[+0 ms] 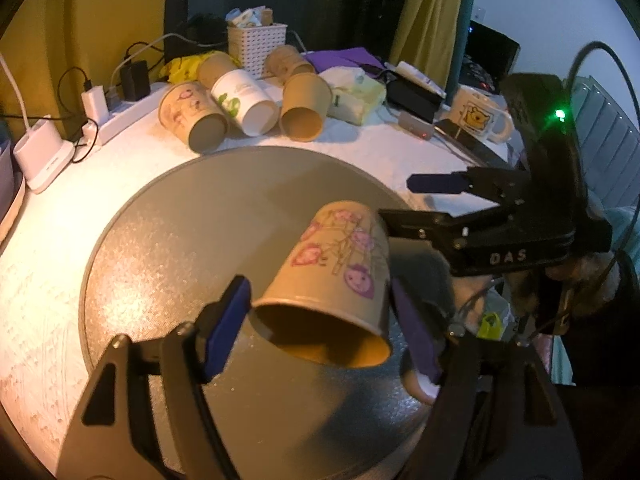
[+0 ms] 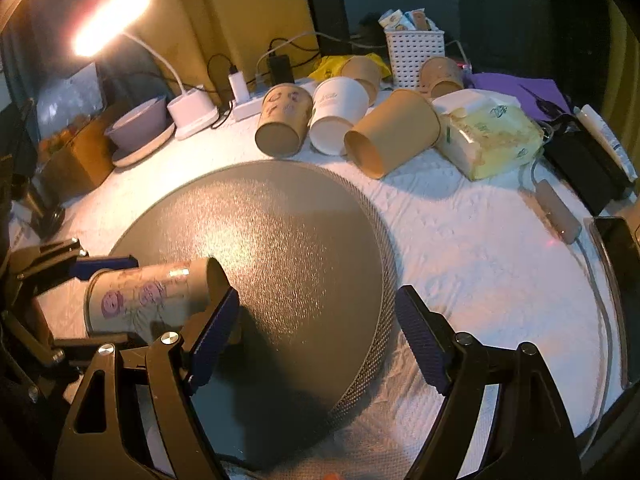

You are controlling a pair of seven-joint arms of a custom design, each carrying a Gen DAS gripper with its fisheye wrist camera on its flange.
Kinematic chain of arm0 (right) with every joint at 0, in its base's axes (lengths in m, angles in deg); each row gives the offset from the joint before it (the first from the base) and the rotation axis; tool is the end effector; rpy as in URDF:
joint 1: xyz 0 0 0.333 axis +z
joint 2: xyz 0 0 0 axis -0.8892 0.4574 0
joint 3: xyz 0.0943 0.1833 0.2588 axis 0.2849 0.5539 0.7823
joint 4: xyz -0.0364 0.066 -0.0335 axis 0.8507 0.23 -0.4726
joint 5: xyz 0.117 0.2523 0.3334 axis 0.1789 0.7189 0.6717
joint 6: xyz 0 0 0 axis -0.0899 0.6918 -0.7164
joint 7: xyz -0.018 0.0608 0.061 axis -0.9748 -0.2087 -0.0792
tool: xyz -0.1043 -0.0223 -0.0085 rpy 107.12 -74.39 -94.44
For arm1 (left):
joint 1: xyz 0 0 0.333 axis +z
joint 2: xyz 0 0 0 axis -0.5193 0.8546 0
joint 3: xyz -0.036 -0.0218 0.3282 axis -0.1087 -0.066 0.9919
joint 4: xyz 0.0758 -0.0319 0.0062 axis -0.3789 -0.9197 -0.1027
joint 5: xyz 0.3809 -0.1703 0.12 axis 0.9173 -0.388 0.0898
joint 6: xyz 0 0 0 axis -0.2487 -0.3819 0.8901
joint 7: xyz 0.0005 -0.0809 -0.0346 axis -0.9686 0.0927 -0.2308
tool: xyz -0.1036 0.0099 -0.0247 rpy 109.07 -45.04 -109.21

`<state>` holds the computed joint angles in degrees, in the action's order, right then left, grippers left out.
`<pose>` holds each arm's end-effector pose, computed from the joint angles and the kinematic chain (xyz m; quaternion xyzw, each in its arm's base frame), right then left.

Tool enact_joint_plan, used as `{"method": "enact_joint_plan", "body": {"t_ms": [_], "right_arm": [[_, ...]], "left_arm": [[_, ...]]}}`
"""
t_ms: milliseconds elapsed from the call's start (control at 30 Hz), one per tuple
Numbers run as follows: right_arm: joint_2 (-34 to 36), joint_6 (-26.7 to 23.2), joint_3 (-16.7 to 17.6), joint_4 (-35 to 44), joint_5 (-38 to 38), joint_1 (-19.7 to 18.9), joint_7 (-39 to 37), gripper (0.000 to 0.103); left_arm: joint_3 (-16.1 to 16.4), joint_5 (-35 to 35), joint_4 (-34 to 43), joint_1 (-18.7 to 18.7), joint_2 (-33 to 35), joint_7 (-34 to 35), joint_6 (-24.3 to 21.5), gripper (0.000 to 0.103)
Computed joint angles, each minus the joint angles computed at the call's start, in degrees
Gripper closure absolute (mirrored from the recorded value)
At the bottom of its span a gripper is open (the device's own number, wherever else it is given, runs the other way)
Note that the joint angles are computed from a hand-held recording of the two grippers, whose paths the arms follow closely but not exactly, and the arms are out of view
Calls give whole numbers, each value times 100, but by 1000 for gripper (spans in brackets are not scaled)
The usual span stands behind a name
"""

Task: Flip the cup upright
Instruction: 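Lift the pink-patterned cup with the left gripper and carry it over the mat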

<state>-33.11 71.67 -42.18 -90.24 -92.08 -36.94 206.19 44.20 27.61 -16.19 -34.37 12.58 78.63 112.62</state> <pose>0.5675 0.3639 0.5510 -0.6298 0.7074 -0.1918 0.2573 0.6440 -0.1571 0.5201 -0.3272 0.8757 -0.3525 0.0422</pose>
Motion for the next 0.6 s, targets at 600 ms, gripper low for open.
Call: {"method": "enact_joint_plan", "body": {"t_ms": [600], "right_arm": [[158,-177,103,278,218,169,-631,20]], "left_arm": [[190,131,-284,204,-191,-436,-36,16]]}}
